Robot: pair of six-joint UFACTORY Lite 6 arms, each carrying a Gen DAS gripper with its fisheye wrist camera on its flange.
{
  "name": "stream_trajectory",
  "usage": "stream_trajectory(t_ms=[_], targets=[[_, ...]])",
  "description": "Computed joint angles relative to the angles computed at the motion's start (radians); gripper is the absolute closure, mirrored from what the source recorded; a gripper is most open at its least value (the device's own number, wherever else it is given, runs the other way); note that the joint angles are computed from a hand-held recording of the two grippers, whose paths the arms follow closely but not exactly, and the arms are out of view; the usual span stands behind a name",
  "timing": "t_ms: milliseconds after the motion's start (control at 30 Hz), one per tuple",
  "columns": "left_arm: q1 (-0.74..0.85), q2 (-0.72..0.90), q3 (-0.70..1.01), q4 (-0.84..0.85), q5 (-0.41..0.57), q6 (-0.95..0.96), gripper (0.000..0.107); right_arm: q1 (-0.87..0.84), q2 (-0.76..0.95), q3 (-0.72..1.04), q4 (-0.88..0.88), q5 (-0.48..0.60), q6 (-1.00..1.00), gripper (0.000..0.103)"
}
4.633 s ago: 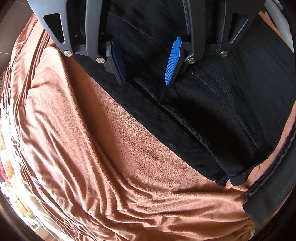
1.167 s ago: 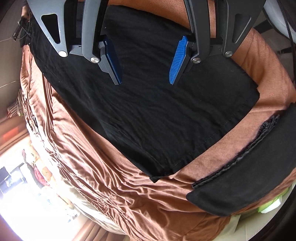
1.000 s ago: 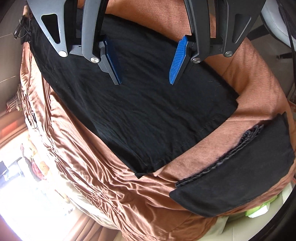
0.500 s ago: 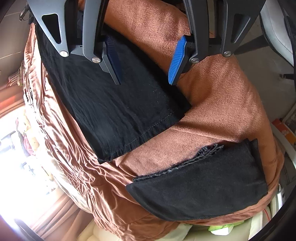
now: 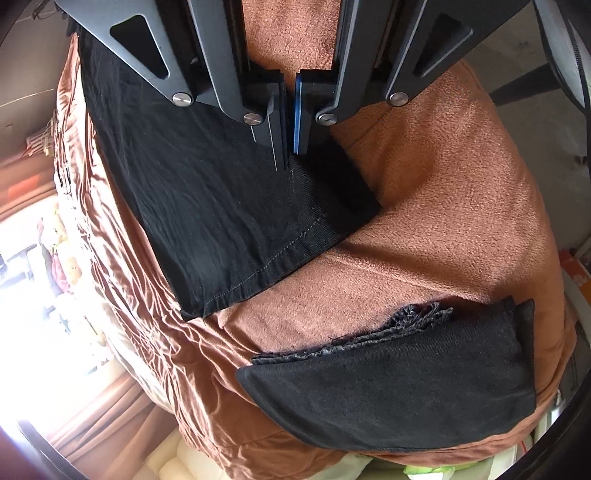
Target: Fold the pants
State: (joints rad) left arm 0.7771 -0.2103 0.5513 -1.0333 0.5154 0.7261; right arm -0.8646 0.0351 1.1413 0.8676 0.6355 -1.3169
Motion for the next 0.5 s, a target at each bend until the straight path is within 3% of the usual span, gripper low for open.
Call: stream_trajectory(t_ms=[167, 333, 433, 500], targets=[[0.078, -0.042, -0.032, -0.049, 0.05, 0.088, 0.105, 0.007, -0.177, -0.126, -0.002, 0.092, 0.012, 0.036], [0.133, 0.013, 0.0, -0.011, 0.129, 0.104, 0.105, 0.038, -0.325, -0.224, 0.0, 0.208, 0.05, 0.036], [0.193, 0.004, -0.003, 0.0, 0.204, 0.118, 0.092, 0.065, -0.399, -0.266, 0.001, 0.278, 0.092, 0.036], [0.23, 0.004, -0.009, -0.006, 0.247, 0.145, 0.071, 0.096, -0.433, -0.28, -0.005, 0.297, 0.114, 0.036]])
